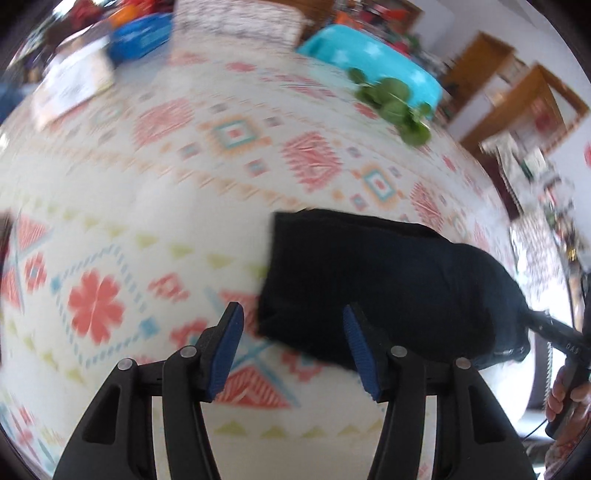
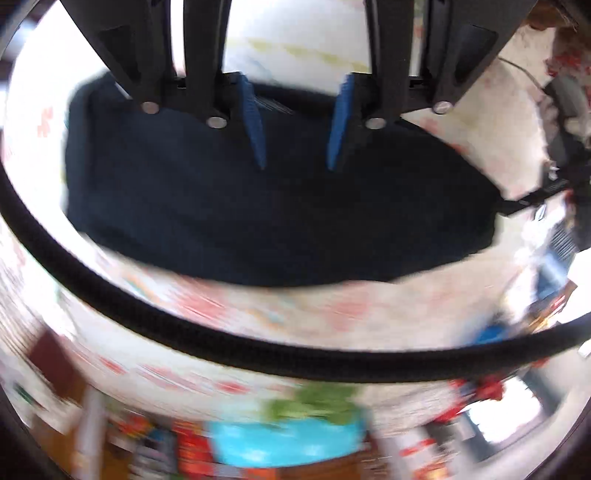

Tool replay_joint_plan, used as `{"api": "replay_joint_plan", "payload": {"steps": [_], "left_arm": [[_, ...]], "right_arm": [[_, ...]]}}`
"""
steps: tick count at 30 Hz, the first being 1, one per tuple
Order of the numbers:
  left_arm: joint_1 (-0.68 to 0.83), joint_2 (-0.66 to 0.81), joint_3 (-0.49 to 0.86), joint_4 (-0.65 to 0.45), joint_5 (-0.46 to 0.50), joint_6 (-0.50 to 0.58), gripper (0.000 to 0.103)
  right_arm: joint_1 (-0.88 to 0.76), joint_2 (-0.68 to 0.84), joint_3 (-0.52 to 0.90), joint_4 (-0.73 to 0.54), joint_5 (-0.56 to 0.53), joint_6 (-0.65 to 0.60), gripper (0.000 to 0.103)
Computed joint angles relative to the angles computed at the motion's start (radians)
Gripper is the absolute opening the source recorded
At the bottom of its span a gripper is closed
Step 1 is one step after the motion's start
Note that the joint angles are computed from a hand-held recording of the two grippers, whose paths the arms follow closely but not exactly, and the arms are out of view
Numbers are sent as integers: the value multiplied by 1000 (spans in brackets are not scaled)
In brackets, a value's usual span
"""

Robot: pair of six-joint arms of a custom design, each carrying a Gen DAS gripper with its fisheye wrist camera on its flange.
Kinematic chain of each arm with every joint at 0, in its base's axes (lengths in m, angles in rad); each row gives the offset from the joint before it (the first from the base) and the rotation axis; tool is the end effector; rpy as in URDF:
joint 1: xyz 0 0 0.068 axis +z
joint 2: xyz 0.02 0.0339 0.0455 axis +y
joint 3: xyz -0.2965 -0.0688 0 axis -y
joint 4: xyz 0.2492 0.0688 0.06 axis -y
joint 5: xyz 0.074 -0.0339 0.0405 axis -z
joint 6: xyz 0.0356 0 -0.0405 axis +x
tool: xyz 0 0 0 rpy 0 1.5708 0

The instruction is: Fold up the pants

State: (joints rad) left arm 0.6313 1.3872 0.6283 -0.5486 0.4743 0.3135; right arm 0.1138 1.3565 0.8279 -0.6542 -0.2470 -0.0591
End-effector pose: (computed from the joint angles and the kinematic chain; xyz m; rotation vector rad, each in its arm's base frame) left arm 0.1835 0.1140 0.1750 -0.3376 2.6455 -0.4131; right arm 0.2409 0.0363 0.2289 -0.3031 2.7238 0.3547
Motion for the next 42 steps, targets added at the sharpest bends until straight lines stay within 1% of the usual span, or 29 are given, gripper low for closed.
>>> {"api": "replay_joint_plan", "payload": {"steps": [1, 3, 5, 6, 8, 9, 10, 11, 12, 13, 14, 15, 17, 18, 21, 22, 23, 25, 27, 29, 30, 31, 32, 33, 34, 38, 42], "left_arm": [[29, -2, -10, -5, 11, 11, 56], [68, 4, -27, -7, 32, 14, 56], [90, 29, -42, -2, 74, 1, 56], [84, 40, -46, 10, 88, -15, 56], [67, 47, -66, 43, 104, -45, 57], [54, 45, -76, 60, 105, -59, 57], [37, 46, -86, 82, 108, -75, 57], [18, 46, -96, 108, 105, -94, 57], [4, 48, -102, 126, 104, -109, 57], [-1, 47, -109, 146, 112, -121, 57], [-3, 48, -111, 151, 117, -125, 58], [-5, 48, -114, 163, 124, -133, 59], [1, 57, -117, 179, 146, -141, 61], [3, 62, -117, 186, 155, -142, 61], [11, 71, -115, 186, 170, -129, 61], [20, 74, -114, 183, 179, -122, 61], [28, 77, -113, 177, 186, -113, 61], [41, 85, -106, 162, 198, -96, 61], [50, 89, -101, 148, 202, -88, 61], [60, 84, -97, 131, 199, -78, 61], [69, 84, -94, 123, 199, -69, 61], [75, 85, -93, 119, 201, -61, 61], [81, 85, -91, 114, 202, -53, 61], [90, 87, -87, 108, 202, -42, 61], [95, 92, -82, 105, 204, -36, 61], [103, 120, -62, 102, 219, -32, 61], [95, 148, -45, 133, 228, -51, 62]], "right_arm": [[74, 55, 55, 10, -14, 11, 68], [176, 138, 134, 26, -44, 12, 74], [280, 260, 255, 16, -84, 2, 80], [328, 331, 331, 5, -87, 2, 80], [396, 492, 512, -50, -90, -37, 81], [420, 554, 574, -76, -84, -56, 81], [449, 640, 671, -118, -75, -75, 81], [470, 694, 744, -162, -78, -87, 81], [485, 728, 767, -187, -81, -110, 81], [500, 779, 829, -216, -68, -125, 81], [514, 793, 841, -240, -59, -146, 81], [547, 824, 879, -257, -51, -137, 81], [565, 883, 956, -302, -48, -157, 81], [563, 890, 955, -310, -54, -174, 80], [580, 980, 1069, -390, -85, -194, 81], [583, 1006, 1116, -435, -106, -210, 84], [590, 1016, 1130, -445, -109, -226, 84], [608, 1043, 1178, -483, -97, -266, 85], [630, 1049, 1206, -514, -41, -322, 85], [671, 1043, 1194, -499, 38, -357, 83], [690, 1031, 1171, -482, 83, -379, 75], [706, 1018, 1154, -471, 106, -402, 67], [714, 1016, 1163, -486, 100, -406, 49], [719, 1022, 1181, -511, 92, -404, 36], [725, 1024, 1190, -529, 89, -406, 34], [735, 1016, 1188, -526, 93, -376, 30], [699, 1002, 1198, -547, 23, -340, 30]]}}
